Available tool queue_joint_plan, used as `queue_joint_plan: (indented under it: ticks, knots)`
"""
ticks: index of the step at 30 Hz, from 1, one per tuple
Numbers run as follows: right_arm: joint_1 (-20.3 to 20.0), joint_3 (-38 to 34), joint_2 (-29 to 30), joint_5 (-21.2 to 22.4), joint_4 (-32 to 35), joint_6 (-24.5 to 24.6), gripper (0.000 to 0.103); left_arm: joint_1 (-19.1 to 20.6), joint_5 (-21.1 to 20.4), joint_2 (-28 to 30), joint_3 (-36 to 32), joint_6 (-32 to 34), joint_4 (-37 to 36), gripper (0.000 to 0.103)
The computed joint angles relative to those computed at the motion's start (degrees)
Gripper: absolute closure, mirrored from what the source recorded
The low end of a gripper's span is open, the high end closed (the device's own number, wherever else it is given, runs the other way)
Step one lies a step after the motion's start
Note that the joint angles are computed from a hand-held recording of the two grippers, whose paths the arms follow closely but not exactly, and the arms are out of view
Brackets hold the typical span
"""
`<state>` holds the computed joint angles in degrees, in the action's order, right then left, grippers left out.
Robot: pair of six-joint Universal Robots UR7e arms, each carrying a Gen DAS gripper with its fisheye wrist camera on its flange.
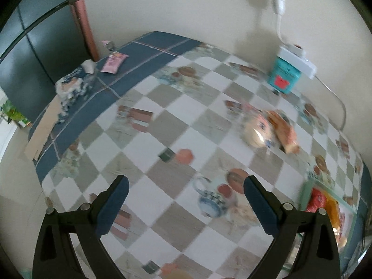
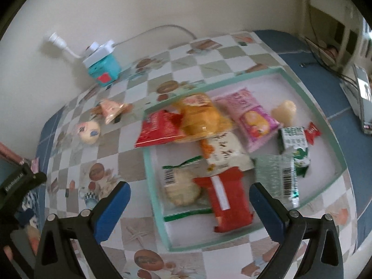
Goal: Organize snacks
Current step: 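Move both grippers back toward the round bun bag and orange bread bag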
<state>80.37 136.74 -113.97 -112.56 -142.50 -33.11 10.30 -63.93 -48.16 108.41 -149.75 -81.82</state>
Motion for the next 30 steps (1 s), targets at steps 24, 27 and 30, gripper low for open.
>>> queue_joint_plan:
  ticks: [24, 27, 30]
  knots:
    - [7.42, -3.17, 9.5, -2.04, -2.3, 1.4, 0.0, 4.42, 11.7, -7.66, 8.76, 18.71, -10.91, 0.004]
    - [10.52, -6.56, 13.83, -0.99, -1.67, 0.54, 0.0, 6.1, 15.34, -10.11, 10.28, 26.74, -14.53, 0.004]
    - [13.18, -9.26, 18.08, -1.16, -2.64, -0.68, 0.0, 8.72, 16.03, -12.06, 12.62, 38.98, -23.5, 0.004]
